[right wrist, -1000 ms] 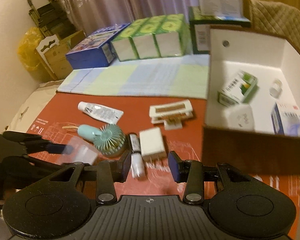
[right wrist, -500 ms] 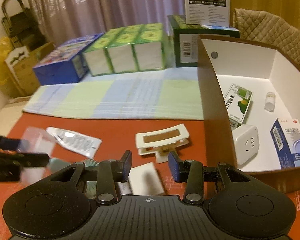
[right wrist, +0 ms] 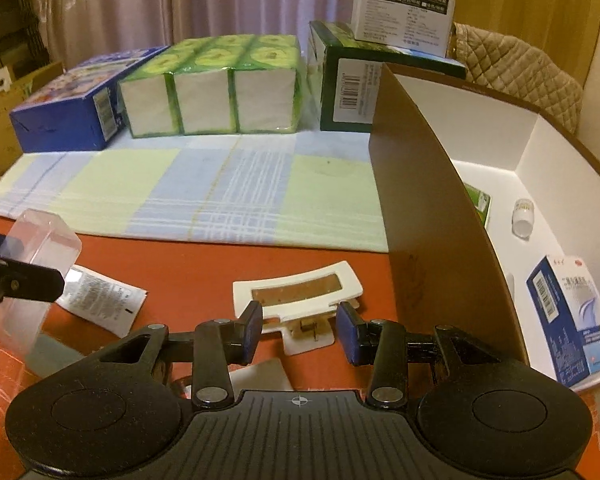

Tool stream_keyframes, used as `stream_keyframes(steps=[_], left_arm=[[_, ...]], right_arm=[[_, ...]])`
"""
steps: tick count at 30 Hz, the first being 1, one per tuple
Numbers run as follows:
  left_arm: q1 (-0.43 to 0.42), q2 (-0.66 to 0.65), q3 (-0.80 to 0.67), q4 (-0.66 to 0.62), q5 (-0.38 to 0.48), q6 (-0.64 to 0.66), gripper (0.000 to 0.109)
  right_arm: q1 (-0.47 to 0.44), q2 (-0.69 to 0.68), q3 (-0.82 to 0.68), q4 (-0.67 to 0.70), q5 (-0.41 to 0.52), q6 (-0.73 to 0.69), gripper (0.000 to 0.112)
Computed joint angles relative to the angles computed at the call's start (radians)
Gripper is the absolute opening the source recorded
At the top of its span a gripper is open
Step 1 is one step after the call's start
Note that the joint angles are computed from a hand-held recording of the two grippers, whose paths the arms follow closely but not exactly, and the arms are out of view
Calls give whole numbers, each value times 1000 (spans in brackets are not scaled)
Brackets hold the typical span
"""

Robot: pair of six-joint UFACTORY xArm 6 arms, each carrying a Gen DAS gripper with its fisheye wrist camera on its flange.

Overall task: Organize rigid objects
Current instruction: 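Grasp the white clip with the right gripper and lift it, then carry the clear case and white clip toward the brown box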

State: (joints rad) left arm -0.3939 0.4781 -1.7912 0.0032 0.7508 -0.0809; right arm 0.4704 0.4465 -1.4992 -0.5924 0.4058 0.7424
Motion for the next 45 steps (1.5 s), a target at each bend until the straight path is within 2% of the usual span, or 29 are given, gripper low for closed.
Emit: stream_keyframes(steps=[6, 15, 16, 19, 21, 24, 27, 30, 35, 39, 45], left_arm=[[10, 49, -67, -27, 32, 34, 53], [14, 96, -135, -39, 60, 49, 53], [14, 99, -140, -39, 61, 49, 53], [16, 104, -146, -35, 61, 43, 53], [16, 110, -155, -29, 68, 35, 53], [15, 117, -164, -29, 73, 33, 53], [14, 119, -167, -28, 75, 33, 53], [13, 120, -169, -25, 76, 30, 53], [13, 130, -180, -19, 83, 24, 53], [12, 140, -194, -18, 88, 21, 53], [10, 160, -223, -20, 99, 20, 53]], right_arm=[[-4, 22, -20, 44, 8, -67, 38], [12, 17, -9, 271, -34, -348, 38], [14, 19, -14, 256, -23, -345, 38], [10, 19, -31, 113, 27, -219, 38], [3, 21, -39, 86, 41, -188, 38], [-2, 40, -56, 150, 40, -247, 38], [-6, 39, -35, 168, -15, -289, 38], [-3, 37, -22, 249, -50, -365, 38], [1, 46, -41, 211, -43, -301, 38], [1, 66, -73, 236, -16, -307, 38], [-4, 74, -75, 265, -28, -320, 38]])
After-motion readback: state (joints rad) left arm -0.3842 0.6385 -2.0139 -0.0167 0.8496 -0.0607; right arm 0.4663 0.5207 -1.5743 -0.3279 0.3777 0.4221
